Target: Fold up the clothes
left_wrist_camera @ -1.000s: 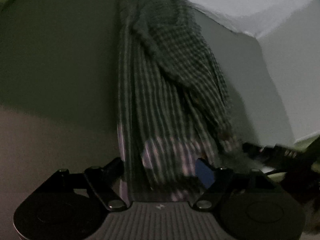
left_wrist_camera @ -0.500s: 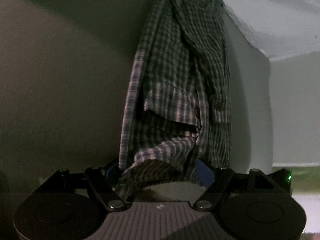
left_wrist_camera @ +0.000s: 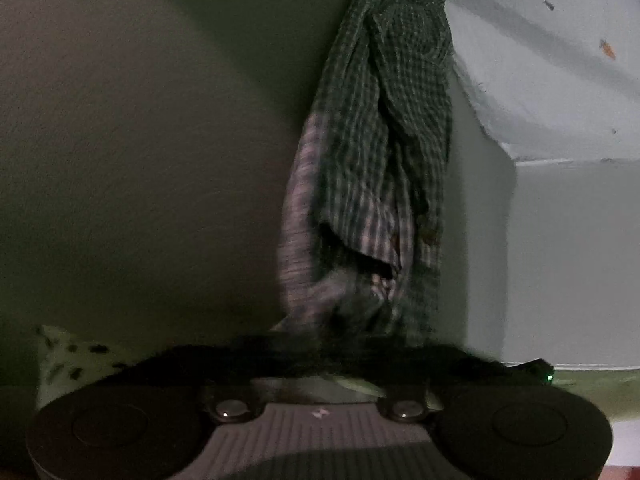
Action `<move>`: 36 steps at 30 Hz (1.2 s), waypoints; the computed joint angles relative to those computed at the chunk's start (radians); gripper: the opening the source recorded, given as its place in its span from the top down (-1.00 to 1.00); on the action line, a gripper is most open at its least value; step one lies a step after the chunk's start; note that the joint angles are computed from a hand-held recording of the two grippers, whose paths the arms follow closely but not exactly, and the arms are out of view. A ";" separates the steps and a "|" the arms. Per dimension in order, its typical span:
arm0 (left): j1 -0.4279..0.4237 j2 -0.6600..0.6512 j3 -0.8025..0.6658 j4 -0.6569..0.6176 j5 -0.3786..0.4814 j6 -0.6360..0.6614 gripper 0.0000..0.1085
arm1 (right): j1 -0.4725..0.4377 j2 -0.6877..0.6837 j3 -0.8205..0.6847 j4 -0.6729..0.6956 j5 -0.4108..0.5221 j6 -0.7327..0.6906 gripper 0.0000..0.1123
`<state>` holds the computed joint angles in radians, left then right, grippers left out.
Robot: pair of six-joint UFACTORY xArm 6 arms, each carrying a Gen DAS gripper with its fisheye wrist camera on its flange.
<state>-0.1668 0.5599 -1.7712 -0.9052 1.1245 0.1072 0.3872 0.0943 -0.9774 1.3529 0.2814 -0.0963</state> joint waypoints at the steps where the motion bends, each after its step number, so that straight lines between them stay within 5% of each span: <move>1: -0.001 -0.005 0.011 0.008 -0.004 -0.006 0.91 | 0.004 0.001 -0.003 -0.093 -0.007 0.058 0.16; 3: -0.001 -0.012 0.022 0.025 -0.009 -0.013 0.91 | 0.006 0.007 -0.014 -0.229 -0.005 0.146 0.13; 6: 0.001 -0.020 0.030 0.045 -0.020 -0.023 0.89 | 0.009 0.012 -0.020 -0.227 -0.003 0.136 0.03; 12: 0.012 0.030 -0.028 0.038 0.026 0.001 0.36 | 0.003 0.027 -0.019 0.042 0.032 -0.017 -0.06; 17: 0.038 0.074 -0.071 -0.075 0.089 0.032 -0.27 | -0.002 0.060 -0.046 0.075 0.060 0.000 -0.15; 27: 0.073 0.117 -0.088 -0.232 0.087 0.021 -0.48 | 0.007 0.031 -0.014 0.248 0.017 -0.093 -0.21; 32: 0.068 0.151 -0.154 -0.169 0.143 -0.029 -0.48 | 0.006 0.037 -0.026 0.273 0.029 -0.140 -0.22; 36: 0.042 0.223 -0.261 0.003 0.252 -0.146 -0.40 | 0.000 0.049 -0.045 0.195 0.064 -0.134 -0.21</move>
